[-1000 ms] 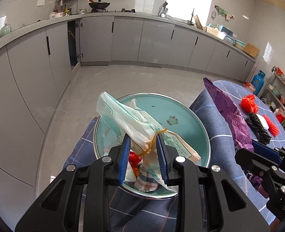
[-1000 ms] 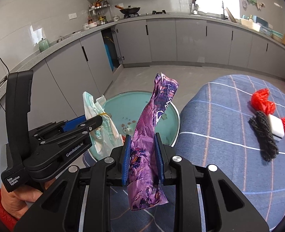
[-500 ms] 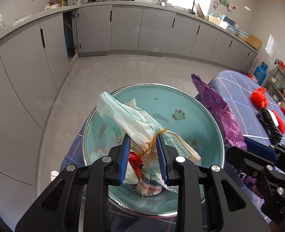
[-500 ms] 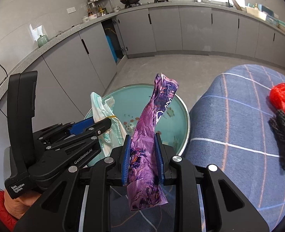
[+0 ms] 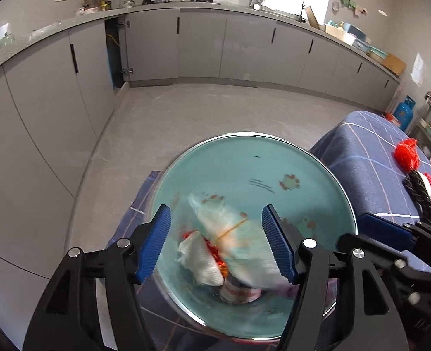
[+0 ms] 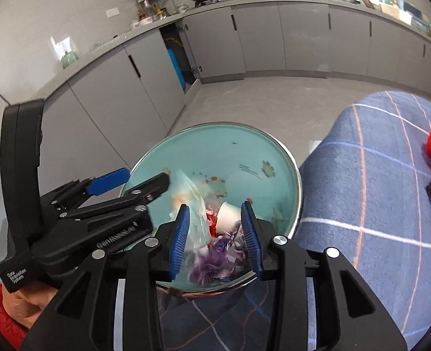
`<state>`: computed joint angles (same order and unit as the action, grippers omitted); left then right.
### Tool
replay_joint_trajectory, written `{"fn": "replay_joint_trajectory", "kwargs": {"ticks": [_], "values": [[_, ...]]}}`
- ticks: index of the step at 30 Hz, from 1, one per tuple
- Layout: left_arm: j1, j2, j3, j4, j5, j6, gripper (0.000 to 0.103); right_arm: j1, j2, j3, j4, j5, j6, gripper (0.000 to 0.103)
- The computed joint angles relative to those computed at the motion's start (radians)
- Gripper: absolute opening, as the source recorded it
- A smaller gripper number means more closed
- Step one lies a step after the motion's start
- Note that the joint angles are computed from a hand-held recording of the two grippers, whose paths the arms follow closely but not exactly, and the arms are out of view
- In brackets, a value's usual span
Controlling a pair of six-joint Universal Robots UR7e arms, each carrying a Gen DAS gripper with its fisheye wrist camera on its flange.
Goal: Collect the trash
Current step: 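Open both grippers to drop the bag and wrapper into the bucket, then move both open grippers back toward the black mesh and red foam net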
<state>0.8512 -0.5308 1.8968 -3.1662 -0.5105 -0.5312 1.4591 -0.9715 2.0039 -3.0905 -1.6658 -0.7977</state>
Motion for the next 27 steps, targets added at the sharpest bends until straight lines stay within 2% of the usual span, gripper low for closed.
{"fn": "replay_joint_trajectory", "kwargs": {"ticks": [4, 7, 8, 16, 19, 27], "values": [[-0.014, -0.002, -0.001, 0.05, 0.026, -0.052, 0.069, -0.018, -0.038, 0.036, -0.056, 0.029, 0.011, 0.038], [-0.036, 0.003, -0.009, 0.077, 0.045, -0.086, 0.081, -0.037, -0.075, 0.065, -0.108, 0.051, 0.028, 0.051], [-0.046, 0.006, -0.01, 0.073, 0.048, -0.089, 0.084, -0.041, -0.083, 0.068, -0.12, 0.052, 0.033, 0.052], [-0.1, 0.076, -0.082, 0.083, 0.026, -0.047, 0.086, -0.108, -0.172, 0.106, -0.181, 0.059, 0.068, 0.052], [-0.119, 0.101, -0.107, 0.105, 0.021, -0.058, 0.092, -0.135, -0.206, 0.128, -0.227, 0.065, 0.065, 0.063], [-0.17, 0.183, -0.204, 0.147, -0.01, 0.004, 0.094, -0.227, -0.279, 0.145, -0.279, 0.076, 0.066, 0.065]]}}
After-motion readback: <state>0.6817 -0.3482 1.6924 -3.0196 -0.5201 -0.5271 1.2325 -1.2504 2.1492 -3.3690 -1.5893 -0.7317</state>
